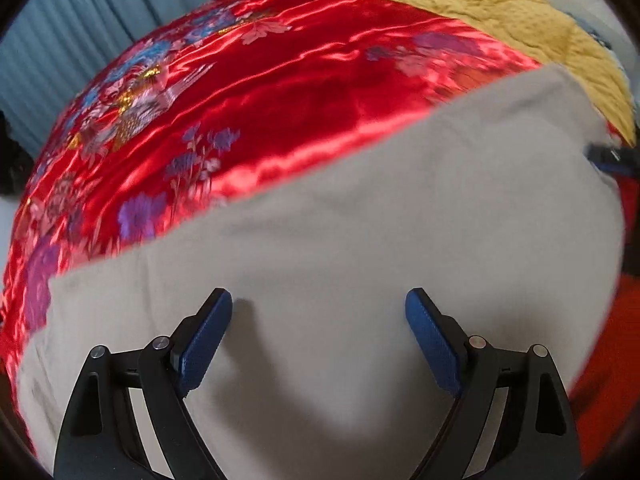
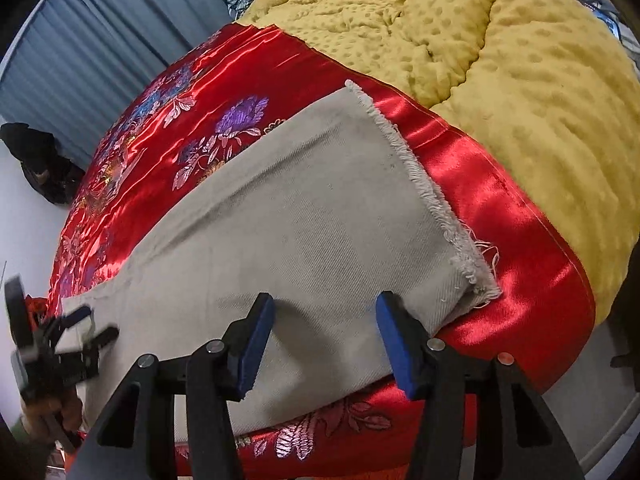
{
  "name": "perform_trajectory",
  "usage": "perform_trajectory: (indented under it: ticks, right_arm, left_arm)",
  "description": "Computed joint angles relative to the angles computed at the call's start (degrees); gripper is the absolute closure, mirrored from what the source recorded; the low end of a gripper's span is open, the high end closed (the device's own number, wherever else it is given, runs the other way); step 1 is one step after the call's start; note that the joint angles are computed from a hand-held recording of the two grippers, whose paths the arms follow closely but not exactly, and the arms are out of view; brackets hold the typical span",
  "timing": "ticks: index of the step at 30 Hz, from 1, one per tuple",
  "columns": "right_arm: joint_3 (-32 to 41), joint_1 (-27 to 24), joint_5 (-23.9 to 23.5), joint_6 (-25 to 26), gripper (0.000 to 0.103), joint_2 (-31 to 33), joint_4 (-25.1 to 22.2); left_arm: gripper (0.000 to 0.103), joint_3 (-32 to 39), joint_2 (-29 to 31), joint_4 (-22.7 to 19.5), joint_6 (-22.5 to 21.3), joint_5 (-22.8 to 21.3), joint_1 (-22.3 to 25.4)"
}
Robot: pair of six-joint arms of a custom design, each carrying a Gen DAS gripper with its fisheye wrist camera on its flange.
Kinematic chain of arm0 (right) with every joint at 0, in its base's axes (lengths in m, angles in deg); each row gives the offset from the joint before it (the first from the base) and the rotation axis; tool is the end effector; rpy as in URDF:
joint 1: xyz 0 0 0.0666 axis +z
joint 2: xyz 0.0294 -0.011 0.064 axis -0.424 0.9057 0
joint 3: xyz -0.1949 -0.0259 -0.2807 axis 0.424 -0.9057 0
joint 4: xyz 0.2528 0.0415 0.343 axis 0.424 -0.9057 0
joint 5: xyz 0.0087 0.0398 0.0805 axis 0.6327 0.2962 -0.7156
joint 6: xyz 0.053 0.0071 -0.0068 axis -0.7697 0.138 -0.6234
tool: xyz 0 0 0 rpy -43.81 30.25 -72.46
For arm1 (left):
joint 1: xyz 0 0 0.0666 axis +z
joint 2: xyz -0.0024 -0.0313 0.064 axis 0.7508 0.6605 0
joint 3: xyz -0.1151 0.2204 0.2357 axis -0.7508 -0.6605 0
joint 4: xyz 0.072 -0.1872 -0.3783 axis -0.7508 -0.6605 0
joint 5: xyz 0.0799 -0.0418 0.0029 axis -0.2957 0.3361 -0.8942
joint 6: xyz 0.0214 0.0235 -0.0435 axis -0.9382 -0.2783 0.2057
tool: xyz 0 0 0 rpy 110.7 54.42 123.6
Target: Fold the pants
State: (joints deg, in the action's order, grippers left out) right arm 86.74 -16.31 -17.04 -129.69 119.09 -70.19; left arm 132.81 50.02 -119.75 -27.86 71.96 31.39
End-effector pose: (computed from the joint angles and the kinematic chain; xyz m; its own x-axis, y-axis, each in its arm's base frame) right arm 0.3142 0.0419 0.4960 -0.5209 0.7465 -0.4141 0.6622 0.6595 0.3558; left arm 0.4705 -0.1529 0.5085 -0.4556 0.7733 -0.4410 0.8089 0.5664 0.1575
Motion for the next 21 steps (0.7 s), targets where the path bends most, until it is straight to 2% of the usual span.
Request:
perform_trajectory:
  ticks: [4,7,10,15,17,19,21]
  right_arm:
    - [-0.5,0.0,-0.1,-0.7,0.05,-0.4,0.6]
    - [-0.5,0.1,0.1,-0.7,0.05,-0.5,0.7]
    - [-0.4,0.2,0.3,-0.6,0.05,-0.3,0.4]
    - [-1.2,0.9,1.7,-2.2,0.05,-1.5,1.6]
    - [-3.9,2.2,6.1,-6.3,0.051,-5.8,5.9]
    - [-9.0,4.0,13.2,-12.1,0.05,-13.9,12.0]
    - [-13.3,4.0,17.8,-19.6,0.05,-21.8,14.0]
  left_arm:
    - [0.014,-10.3,-9.2,4.0,-3.0,1.5,1.7]
    - [0.014,-15.2,-13.5,6.9,-2.3,1.3,1.6]
    - [0.014,-17.6,-15.8,8.7,0.3,0.4,1.1]
    - [0.015,-19.3,-17.1,9.5,1.5,0.7,1.2]
    - [0.015,-19.6,-17.1,10.1,0.6,0.8,1.4]
    - [0.015,-20.0,-17.2,10.6,-0.2,1.2,1.6]
    - [0.015,-19.8,-17.0,10.4,0.0,1.5,1.8]
